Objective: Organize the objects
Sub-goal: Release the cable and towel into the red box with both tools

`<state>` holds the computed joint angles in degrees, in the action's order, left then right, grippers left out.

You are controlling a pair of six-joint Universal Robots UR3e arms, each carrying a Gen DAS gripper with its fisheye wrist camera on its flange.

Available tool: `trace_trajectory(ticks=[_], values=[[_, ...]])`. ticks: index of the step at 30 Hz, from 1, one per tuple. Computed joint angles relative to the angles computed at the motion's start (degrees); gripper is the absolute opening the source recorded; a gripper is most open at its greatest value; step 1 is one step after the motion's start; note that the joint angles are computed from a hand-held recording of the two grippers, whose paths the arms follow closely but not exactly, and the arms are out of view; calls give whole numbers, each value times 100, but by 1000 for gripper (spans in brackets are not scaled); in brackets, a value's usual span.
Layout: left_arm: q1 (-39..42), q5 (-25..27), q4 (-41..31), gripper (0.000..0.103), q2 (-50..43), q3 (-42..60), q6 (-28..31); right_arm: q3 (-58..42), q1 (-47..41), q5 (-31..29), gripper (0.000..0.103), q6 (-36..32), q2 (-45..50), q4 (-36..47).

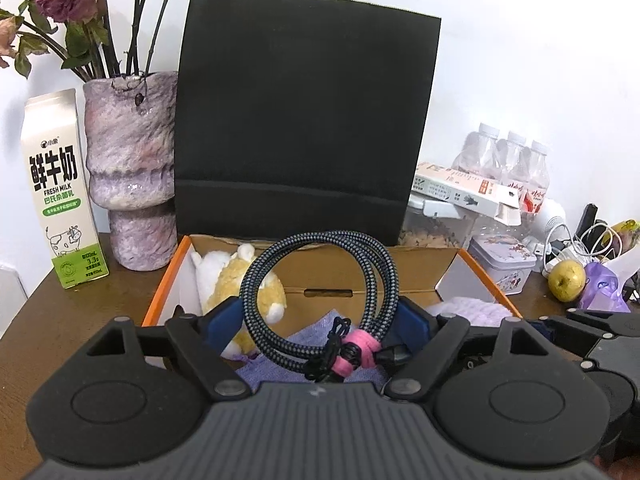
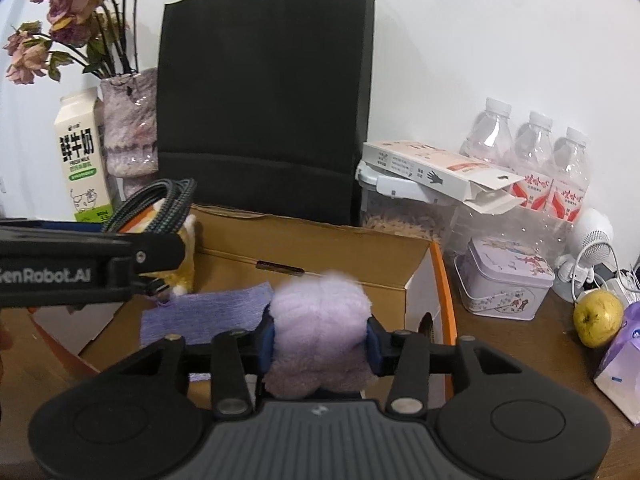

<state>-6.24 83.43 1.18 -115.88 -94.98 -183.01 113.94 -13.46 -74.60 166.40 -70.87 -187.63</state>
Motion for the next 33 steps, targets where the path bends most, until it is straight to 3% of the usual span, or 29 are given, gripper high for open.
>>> trace_trajectory(ticks=[2,3,4,8,33], values=[[3,14,-34,95,-15,18,-11,0,-13,-19,60,24,13,-30],[-2,49,-2,103,-19,12,-39,17,-28,-9,73,30,0,-46],[-5,78,95,103,-12,-40,-59,50,-44,6,87,38,-10,-94],[-33,172,73,103,-11,-17,-36,152,-85,42,101,38,-86,-140],[112,-30,322,103,675,-726,-46,1046,-386,178,103,4,-1085,-81]])
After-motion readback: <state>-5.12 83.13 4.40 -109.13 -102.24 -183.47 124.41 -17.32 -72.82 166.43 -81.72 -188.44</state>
